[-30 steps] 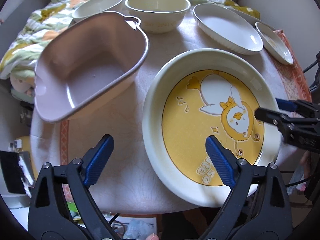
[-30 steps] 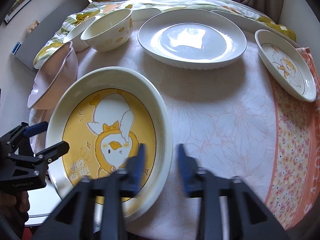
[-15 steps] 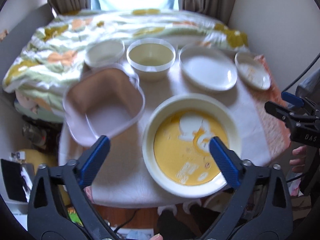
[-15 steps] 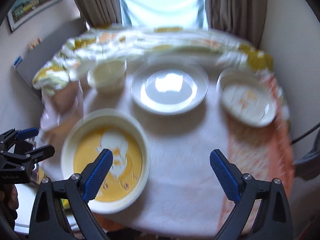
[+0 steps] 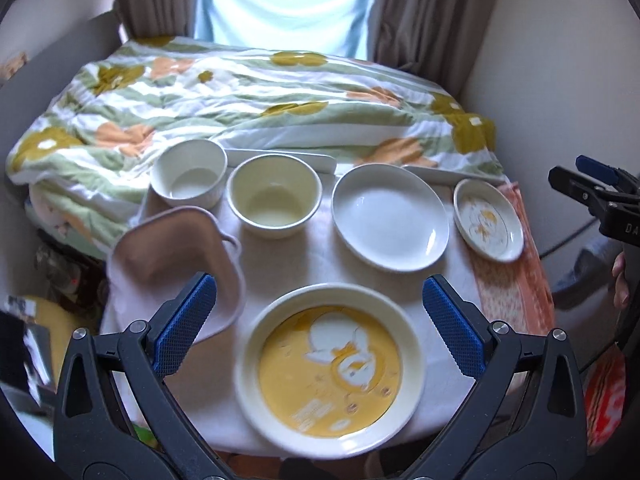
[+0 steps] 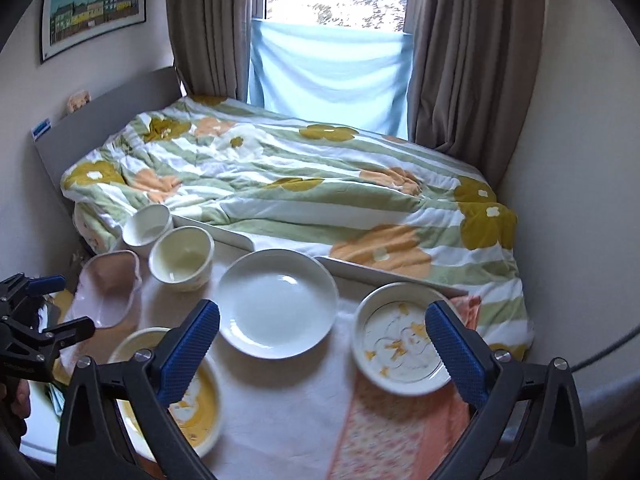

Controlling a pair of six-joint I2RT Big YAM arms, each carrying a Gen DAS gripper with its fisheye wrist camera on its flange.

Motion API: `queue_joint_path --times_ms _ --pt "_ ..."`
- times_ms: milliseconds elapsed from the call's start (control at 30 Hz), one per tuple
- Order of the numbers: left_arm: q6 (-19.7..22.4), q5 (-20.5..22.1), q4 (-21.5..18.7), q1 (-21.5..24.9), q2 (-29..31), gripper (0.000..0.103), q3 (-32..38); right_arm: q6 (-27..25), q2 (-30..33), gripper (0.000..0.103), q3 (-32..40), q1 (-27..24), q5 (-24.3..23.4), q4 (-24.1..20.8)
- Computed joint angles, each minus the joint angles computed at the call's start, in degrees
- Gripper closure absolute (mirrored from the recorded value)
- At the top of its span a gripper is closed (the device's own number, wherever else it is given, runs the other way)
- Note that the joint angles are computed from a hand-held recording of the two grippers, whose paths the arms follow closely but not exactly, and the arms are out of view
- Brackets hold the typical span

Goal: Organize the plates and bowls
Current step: 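Lower the yellow plate onto the table and open the right gripper, then grasp the rim of the plain white plate with the right gripper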

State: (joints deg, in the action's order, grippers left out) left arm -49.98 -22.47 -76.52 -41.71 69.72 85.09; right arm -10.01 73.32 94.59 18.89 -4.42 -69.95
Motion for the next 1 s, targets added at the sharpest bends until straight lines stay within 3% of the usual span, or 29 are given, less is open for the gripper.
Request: queue_joint_path --times_ms 133,233,367,433,533,567,633,767,833,900,1000 --pt "-7.20 -0.54 -0.41 0.35 5.40 0.000 2.63 -6.66 6.64 0.001 3.99 -3.94 -7.29 -4.04" --pt "-11.06 2.01 2.81 2.00 8.42 0.000 2.79 -13.02 13.46 0.001 8.40 -5.40 -10.48 -7.74" --pt "-16.13 5.37 6.29 5.03 11.99 0.001 2.08 -17.30 22.12 0.001 14.41 -6.25 -13.49 -12.81" --pt "-17.26 7.15 7.80 6.16 13.49 0.008 1.75 -19.23 26.19 0.002 17.04 -6.23 -16.03 -15.16" --pt "-18.70 11.15 9.87 7.63 16.04 0.024 1.23 -21.38 29.49 0.025 17.46 -5.51 -17.06 -15.88" --pt "-19.04 12.20 9.86 7.85 17.31 0.035 1.38 -22.05 30.60 0.036 17.87 -5.34 -17.30 -16.83" --pt "-19.49 13.36 9.28 8.04 18.96 0.053 1.80 -23.53 32.74 0.045 18.43 -5.20 -18.02 -18.38" --pt "-20.39 13.74 11.01 8.08 20.62 0.055 1.57 -25.61 34.36 0.056 18.27 -4.83 -19.23 -19.34" --pt "-20.33 13.81 11.11 8.14 21.42 0.067 1.84 -26.28 35.10 0.060 18.49 -4.73 -19.35 -19.77" --pt "-20.23 14.11 11.12 8.36 21.93 0.069 1.95 -26.83 35.78 0.070 18.73 -4.70 -19.41 -20.34" --pt "-19.92 13.66 10.28 8.47 22.68 0.075 2.63 -27.85 36.30 0.074 18.77 -4.72 -19.99 -20.83"
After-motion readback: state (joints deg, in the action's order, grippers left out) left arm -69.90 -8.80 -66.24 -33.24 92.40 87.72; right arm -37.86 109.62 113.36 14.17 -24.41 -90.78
